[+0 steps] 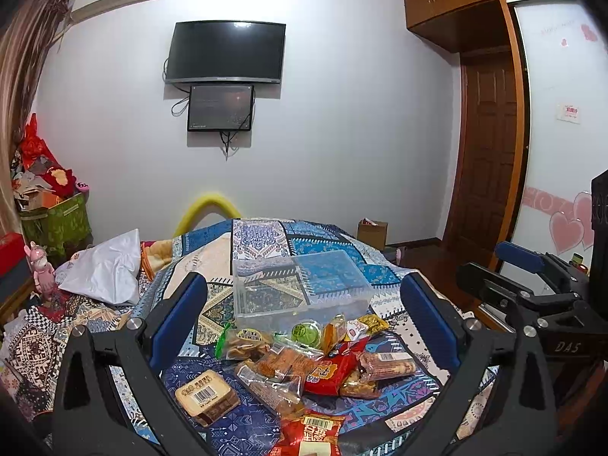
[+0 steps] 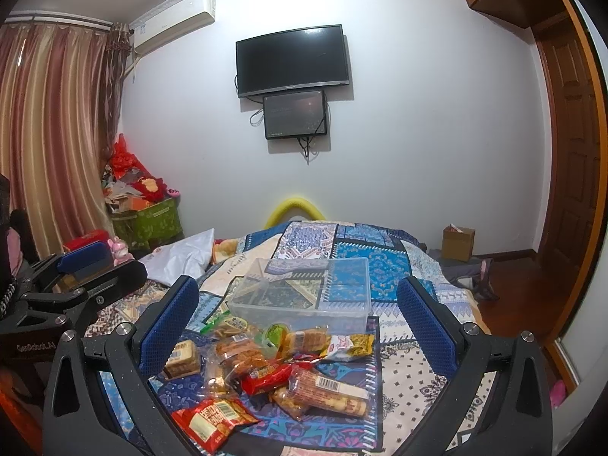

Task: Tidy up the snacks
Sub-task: 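Grasp the cream biscuit pack with left tool while right grasps wafer roll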

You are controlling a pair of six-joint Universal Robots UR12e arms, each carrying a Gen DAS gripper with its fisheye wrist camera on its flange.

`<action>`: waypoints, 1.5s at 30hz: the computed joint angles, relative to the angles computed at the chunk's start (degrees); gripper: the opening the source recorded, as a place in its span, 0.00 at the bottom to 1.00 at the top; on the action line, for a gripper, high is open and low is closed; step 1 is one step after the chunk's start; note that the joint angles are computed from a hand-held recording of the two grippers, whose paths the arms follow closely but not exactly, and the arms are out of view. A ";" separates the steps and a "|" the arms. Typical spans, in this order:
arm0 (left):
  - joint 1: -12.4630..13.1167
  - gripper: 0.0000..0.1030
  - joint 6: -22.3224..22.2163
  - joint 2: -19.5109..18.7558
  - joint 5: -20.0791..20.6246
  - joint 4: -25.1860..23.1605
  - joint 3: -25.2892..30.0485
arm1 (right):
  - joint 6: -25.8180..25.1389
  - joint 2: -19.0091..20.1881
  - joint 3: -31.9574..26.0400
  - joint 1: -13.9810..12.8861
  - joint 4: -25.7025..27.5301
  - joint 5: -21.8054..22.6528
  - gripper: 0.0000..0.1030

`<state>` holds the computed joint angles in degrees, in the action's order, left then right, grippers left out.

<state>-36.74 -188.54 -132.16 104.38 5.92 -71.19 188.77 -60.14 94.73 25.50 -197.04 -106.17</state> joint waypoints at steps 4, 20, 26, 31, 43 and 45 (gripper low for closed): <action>0.61 1.00 -1.43 -0.29 -1.47 -2.56 0.36 | 0.29 0.41 -0.31 -0.19 1.27 -0.66 1.00; 4.59 1.00 -9.16 -2.08 -5.70 -18.12 0.66 | 3.24 1.52 -0.23 -3.10 15.97 3.50 1.00; 6.06 1.00 -9.96 -3.04 -3.90 -25.61 1.38 | 4.24 1.99 -0.31 -4.09 22.32 6.85 1.00; 7.18 1.00 -10.81 -3.59 -5.87 -30.42 1.17 | 3.95 2.91 -0.87 -4.50 25.25 8.01 1.00; 7.78 1.00 -14.47 -6.22 -10.24 -36.90 4.97 | 3.42 4.21 -2.28 -5.40 27.69 11.62 1.00; 7.60 1.00 -14.52 -6.86 -9.20 -37.72 6.22 | 3.06 4.31 -2.49 -5.41 27.85 11.86 0.98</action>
<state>-29.14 -203.07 -139.02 95.17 -31.80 -64.97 191.83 -55.83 92.23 20.09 -169.19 -94.31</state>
